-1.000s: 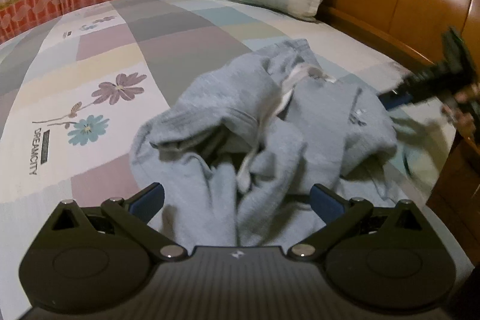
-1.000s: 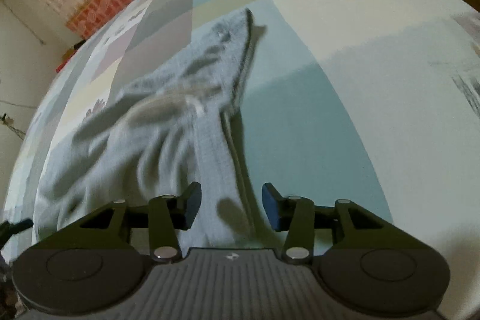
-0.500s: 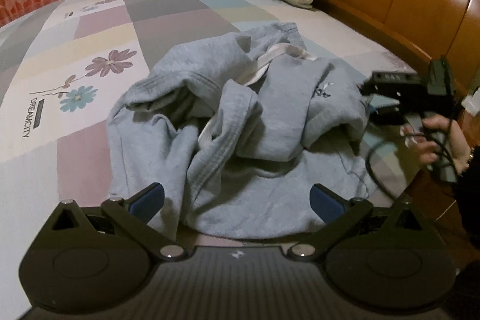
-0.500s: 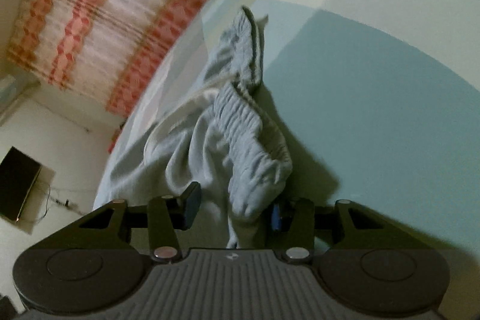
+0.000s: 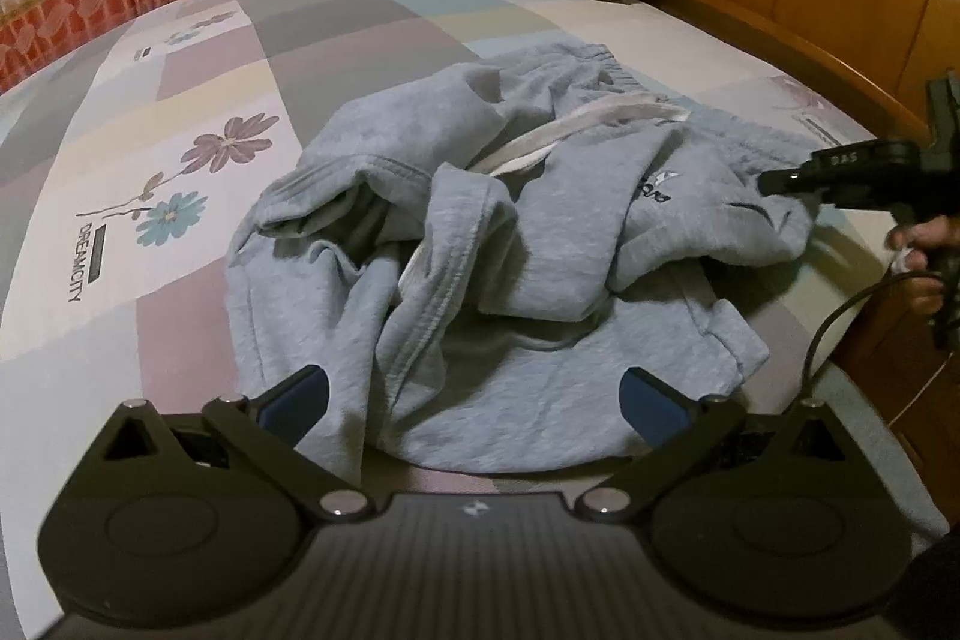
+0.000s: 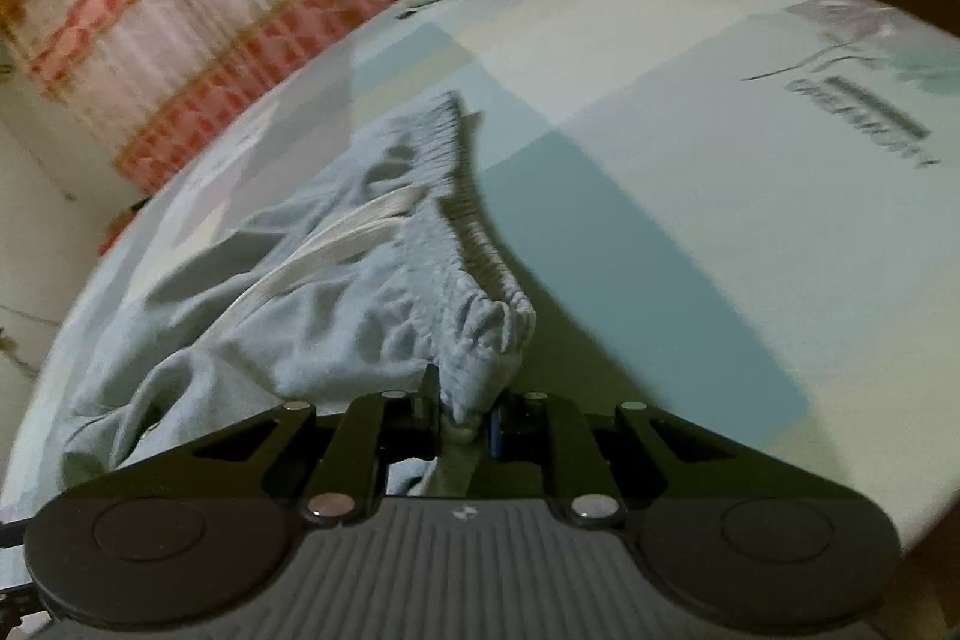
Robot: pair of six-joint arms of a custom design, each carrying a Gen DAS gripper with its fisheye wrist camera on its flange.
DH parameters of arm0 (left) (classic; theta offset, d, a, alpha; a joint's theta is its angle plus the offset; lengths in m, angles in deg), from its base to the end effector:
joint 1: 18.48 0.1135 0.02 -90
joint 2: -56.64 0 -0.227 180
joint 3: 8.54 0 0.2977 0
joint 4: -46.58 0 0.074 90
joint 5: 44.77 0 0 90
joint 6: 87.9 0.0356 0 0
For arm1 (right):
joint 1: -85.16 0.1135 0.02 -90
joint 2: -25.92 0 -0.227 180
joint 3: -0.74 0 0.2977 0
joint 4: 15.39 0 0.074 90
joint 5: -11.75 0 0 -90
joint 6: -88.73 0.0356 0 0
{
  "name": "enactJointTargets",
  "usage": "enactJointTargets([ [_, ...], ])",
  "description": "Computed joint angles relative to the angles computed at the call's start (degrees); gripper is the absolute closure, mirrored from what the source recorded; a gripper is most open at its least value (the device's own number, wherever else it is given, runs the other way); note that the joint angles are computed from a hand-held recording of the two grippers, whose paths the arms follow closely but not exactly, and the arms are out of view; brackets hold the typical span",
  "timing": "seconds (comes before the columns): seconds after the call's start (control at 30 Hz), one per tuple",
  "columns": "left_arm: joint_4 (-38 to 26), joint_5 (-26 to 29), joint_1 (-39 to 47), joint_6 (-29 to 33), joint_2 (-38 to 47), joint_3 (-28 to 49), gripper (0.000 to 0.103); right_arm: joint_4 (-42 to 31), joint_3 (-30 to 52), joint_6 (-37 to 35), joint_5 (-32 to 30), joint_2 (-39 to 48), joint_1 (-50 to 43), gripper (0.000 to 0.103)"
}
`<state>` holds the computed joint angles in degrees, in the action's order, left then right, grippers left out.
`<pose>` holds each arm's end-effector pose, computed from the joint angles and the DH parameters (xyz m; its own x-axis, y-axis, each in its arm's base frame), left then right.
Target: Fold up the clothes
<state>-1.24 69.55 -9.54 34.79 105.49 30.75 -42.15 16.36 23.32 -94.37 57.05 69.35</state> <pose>0.2212 0.0199 0.1453 -0.6583 0.3947 -0.6410 0.5148 0.8573 -0.0008 0.1880 -0.0430 0.0785 -0.5618 0.5746 -0.5952 0.3275 0.8152 0.4777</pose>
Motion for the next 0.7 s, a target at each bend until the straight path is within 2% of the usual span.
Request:
enactJointTargets([
  [0.1, -0.2, -0.29, -0.61, -0.01, -0.68, -0.26, 0.001, -1.56, 1.0, -0.57, 1.12, 1.17, -2.76, 0.087],
  [0.2, -0.3, -0.79, -1.11, 0.03, -0.8, -0.16, 0.001, -2.0, 1.19, -1.85, -0.79, 3.86, -5.69, 0.083],
  [0.3, -0.14, -1.28, -1.1, 0.13, -0.9, -0.06, 0.001, -6.44, -0.64, -2.36, -0.06, -2.43, -6.53, 0.075],
  [0.43, 0.62, -1.33, -0.25, 0.09, -0.08, 0.56, 0.001, -17.56, -1.88, -1.7, 10.34, -18.1, -0.63, 0.061],
  [0.5, 1.17, -1.72, -0.12, -0.4, 0.63, 0.99, 0.001, -19.32, -1.88, -2.22, 15.35, -22.26, 2.64, 0.055],
  [0.53, 1.44, -1.86, -0.08, -0.55, 0.8, 1.07, 0.001, -21.92, -2.73, -3.31, 15.5, -26.71, 2.52, 0.052],
  [0.6, 1.95, -1.86, 0.15, -0.28, 1.2, 1.04, 0.001, -23.25, -2.57, -3.72, 14.74, -29.45, 4.1, 0.046],
  [0.7, 2.85, -1.7, 0.74, 0.01, 2.85, 1.09, 0.001, -22.56, -2.37, -4.04, 12.58, -28.65, 8.3, 0.039],
])
